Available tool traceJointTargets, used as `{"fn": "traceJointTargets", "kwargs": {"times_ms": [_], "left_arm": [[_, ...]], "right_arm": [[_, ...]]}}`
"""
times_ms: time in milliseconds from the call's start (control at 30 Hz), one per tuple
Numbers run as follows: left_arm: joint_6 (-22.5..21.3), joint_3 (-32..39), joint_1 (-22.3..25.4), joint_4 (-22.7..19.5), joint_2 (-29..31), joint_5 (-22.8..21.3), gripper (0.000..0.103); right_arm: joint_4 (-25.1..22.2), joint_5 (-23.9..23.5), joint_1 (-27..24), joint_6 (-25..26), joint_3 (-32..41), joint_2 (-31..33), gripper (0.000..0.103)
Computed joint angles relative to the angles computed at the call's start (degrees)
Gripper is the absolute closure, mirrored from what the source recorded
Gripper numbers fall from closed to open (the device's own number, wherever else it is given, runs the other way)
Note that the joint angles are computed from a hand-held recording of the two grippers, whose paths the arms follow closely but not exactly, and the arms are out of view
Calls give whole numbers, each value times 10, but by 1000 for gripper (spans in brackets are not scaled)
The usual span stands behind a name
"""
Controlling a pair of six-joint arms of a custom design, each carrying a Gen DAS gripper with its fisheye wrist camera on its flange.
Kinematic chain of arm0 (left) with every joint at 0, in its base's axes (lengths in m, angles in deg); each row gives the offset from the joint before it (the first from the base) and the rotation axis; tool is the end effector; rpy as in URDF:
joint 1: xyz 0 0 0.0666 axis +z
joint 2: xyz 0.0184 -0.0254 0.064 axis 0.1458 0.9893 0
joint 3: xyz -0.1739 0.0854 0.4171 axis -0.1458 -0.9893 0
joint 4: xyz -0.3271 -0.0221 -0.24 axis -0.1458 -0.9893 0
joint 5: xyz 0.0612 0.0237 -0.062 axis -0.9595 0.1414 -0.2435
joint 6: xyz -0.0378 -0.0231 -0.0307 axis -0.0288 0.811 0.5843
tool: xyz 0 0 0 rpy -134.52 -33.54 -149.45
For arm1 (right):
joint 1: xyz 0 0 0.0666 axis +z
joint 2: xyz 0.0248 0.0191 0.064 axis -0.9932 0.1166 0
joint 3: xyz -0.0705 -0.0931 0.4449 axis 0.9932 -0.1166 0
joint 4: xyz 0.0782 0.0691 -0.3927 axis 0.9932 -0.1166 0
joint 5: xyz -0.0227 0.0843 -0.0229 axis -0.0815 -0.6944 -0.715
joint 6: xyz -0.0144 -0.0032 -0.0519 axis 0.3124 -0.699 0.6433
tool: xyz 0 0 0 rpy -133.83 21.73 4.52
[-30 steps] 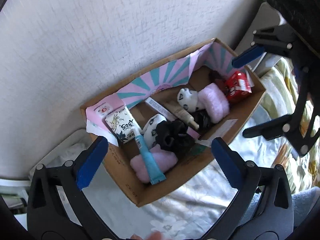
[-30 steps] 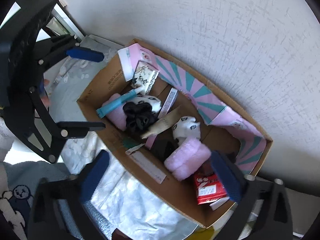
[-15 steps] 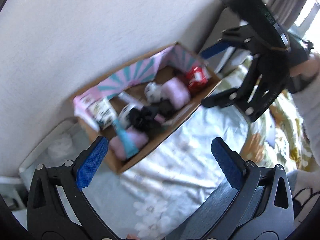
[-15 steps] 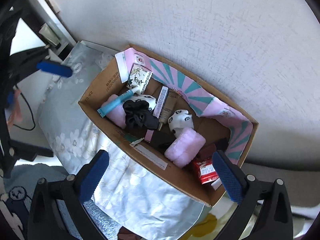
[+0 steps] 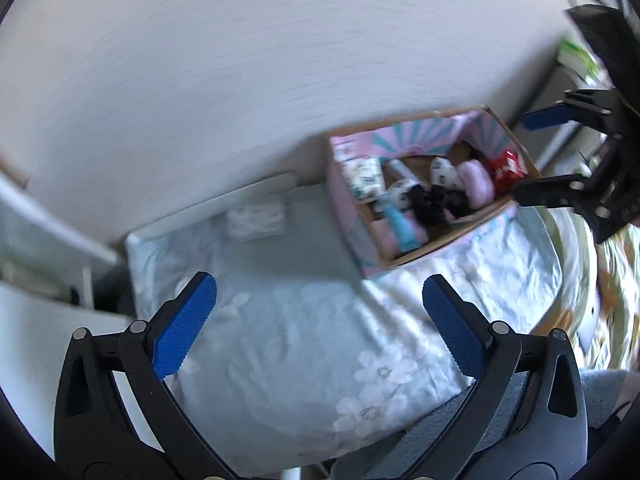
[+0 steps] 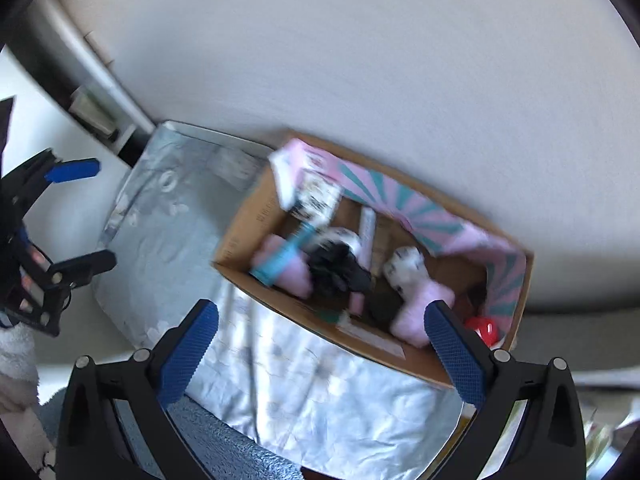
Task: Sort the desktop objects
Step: 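Withdraw both tools from the box toward the tape roll and floss case, then grasp the clear tape roll with the left tool while the right tool grasps the floss case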
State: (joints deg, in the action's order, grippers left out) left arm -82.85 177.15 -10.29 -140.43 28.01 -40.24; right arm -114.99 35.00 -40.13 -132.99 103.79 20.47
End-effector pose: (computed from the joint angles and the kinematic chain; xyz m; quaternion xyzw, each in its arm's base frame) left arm 0.4663 -0.1663 0.5268 0.3628 0.9044 -0.1019 0.2000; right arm 0.3761 0.3420 0.5085 0.0795 0.9841 0.0183 0.1580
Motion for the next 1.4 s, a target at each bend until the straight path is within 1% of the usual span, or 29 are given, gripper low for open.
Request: {"fn": "traceJointTargets", "kwargs": {"times_ms": [100, 133, 167, 233, 267, 300, 367, 400, 433, 500, 567, 633, 700, 800, 867, 933, 967, 1067, 1100, 1167, 1233, 1267, 1300, 1367, 1400], "left_arm": [[14, -3, 31, 10, -7, -5, 0], [17, -4, 39, 15, -9, -5, 0], [19, -4, 50, 20, -12, -7, 0], [24, -6, 64, 28, -13, -7, 0], [28, -6, 73, 30, -11, -6, 0], [32, -4, 82, 29, -8, -6, 0], [43, -6, 98, 35, -4, -9, 0], [47, -10, 105, 44, -4, -9, 0], [51, -15, 111, 51, -2, -6, 0], [57, -22, 118, 58, 2, 3, 0], [56, -33, 119, 68, 6, 5, 0], [53, -50, 114, 94, 7, -9, 0], [59, -68, 109, 119, 10, -20, 0], [89, -87, 109, 151, 24, -25, 0], [110, -106, 108, 185, 34, -41, 0], [120, -123, 108, 214, 42, -47, 1], [126, -133, 108, 232, 47, -47, 1], [135, -151, 106, 270, 57, -50, 1], [134, -151, 104, 274, 65, -54, 1], [131, -150, 101, 285, 75, -70, 1], [130, -152, 101, 298, 81, -74, 1], [130, -154, 101, 307, 83, -74, 1], [125, -155, 102, 312, 85, -70, 1], [123, -163, 103, 329, 86, -68, 1], [121, -166, 103, 335, 86, -70, 1]], "right_arm": [[-31, 67, 17, 26, 76, 47, 0], [-38, 72, 17, 28, 93, 58, 0], [-37, 67, 16, 30, 106, 68, 0], [-4, 36, 8, 40, 113, 78, 0], [4, 24, 5, 41, 117, 84, 0], [5, 17, 3, 41, 127, 94, 0], [-23, 35, 5, 37, 157, 120, 0], [-41, 54, 6, 28, 171, 133, 0], [-38, 65, 7, 13, 175, 138, 0], [-4, 54, 3, -12, 165, 138, 0], [14, 26, -2, -28, 167, 152, 0], [18, 12, -5, -36, 179, 172, 0], [23, 7, -7, -37, 197, 194, 0], [29, 7, -10, -44, 222, 222, 0], [41, -1, -15, -72, 230, 237, 0], [54, -1, -20, -117, 240, 257, 0], [51, 3, -22, -136, 248, 268, 0], [-9, 23, -28, -194, 305, 320, 1], [-25, 24, -29, -208, 320, 335, 1], [-39, 20, -32, -229, 333, 352, 0], [-100, 44, -31, -239, 389, 389, 1], [-100, 44, -31, -238, 401, 397, 0], [-129, 48, -32, -245, 431, 415, 0], [-141, 52, -33, -252, 452, 428, 0], [-130, 51, -34, -257, 447, 427, 0]]}}
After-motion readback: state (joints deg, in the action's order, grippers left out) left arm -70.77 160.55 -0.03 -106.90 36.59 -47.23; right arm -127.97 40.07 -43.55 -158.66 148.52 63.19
